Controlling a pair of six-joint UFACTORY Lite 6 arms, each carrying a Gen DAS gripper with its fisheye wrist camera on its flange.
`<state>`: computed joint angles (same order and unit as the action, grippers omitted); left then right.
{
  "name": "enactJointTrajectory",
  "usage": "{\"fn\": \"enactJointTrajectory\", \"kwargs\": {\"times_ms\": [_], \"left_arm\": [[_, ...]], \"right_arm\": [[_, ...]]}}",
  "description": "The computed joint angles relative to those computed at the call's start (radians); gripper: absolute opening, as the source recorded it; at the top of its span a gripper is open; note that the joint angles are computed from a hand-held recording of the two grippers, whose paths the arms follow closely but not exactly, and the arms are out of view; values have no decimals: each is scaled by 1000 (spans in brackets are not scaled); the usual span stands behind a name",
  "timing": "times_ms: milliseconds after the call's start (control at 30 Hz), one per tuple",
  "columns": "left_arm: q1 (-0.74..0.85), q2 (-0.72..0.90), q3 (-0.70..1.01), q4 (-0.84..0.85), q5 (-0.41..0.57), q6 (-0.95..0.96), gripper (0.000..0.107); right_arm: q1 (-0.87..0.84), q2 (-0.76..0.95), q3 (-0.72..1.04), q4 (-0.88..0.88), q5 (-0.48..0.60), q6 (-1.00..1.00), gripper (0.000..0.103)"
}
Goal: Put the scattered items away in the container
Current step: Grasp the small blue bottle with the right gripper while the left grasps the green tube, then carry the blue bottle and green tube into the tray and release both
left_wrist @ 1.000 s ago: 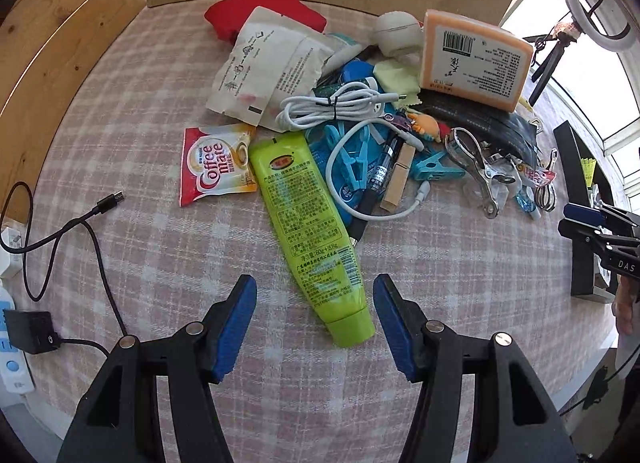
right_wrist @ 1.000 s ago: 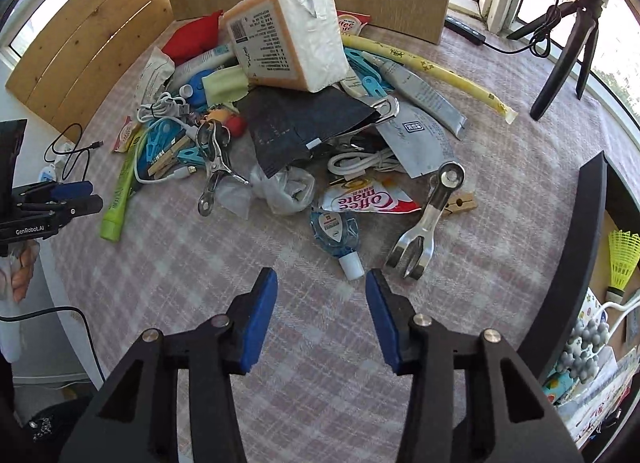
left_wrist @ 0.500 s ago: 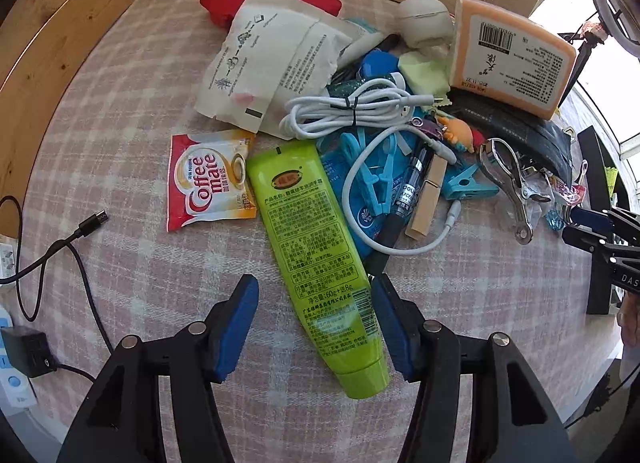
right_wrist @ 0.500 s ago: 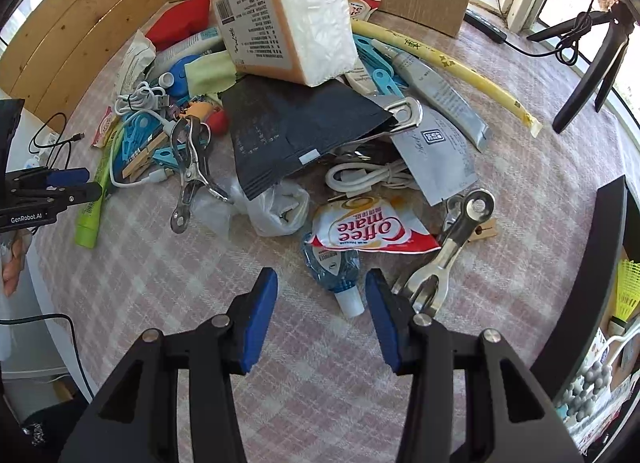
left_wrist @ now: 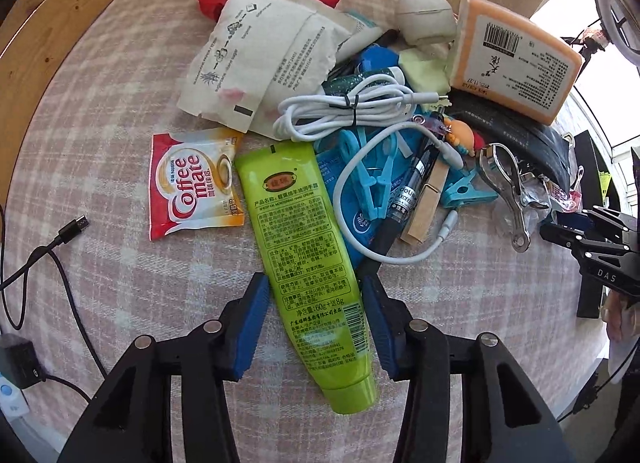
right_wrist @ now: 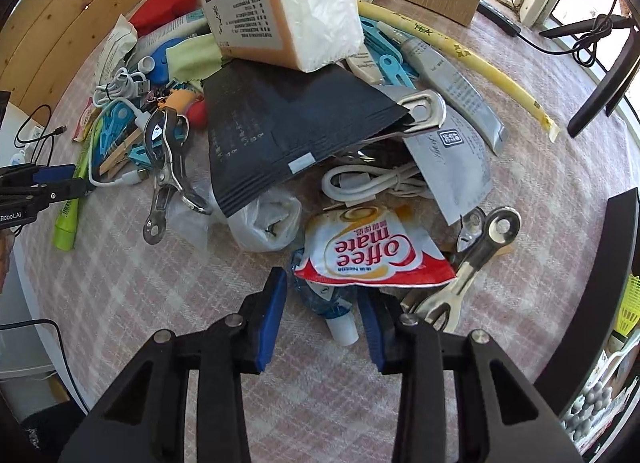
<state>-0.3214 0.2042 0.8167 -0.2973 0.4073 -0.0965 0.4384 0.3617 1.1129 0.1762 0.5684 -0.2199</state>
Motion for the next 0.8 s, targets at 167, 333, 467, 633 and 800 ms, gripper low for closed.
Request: {"fn": "enactJointTrajectory", "kwargs": {"times_ms": [167, 333, 467, 633, 800], "left_arm": [[22, -35, -52, -95, -17, 90, 42], [43, -101, -110, -149, -23, 141, 31], [10, -127, -112, -42, -27, 45, 16], [-17, -80, -84, 2, -49, -3, 17], [3, -143, -146, 123, -40, -75, 17]], "right_arm": [[9, 10, 8, 11, 3, -10, 32], [-9, -19, -36, 95, 2, -77, 32], [-14, -35, -55, 115, 7, -89, 32], [22, -67, -97, 76, -7, -43, 32], [29, -86, -119, 79, -1, -28, 32]]}}
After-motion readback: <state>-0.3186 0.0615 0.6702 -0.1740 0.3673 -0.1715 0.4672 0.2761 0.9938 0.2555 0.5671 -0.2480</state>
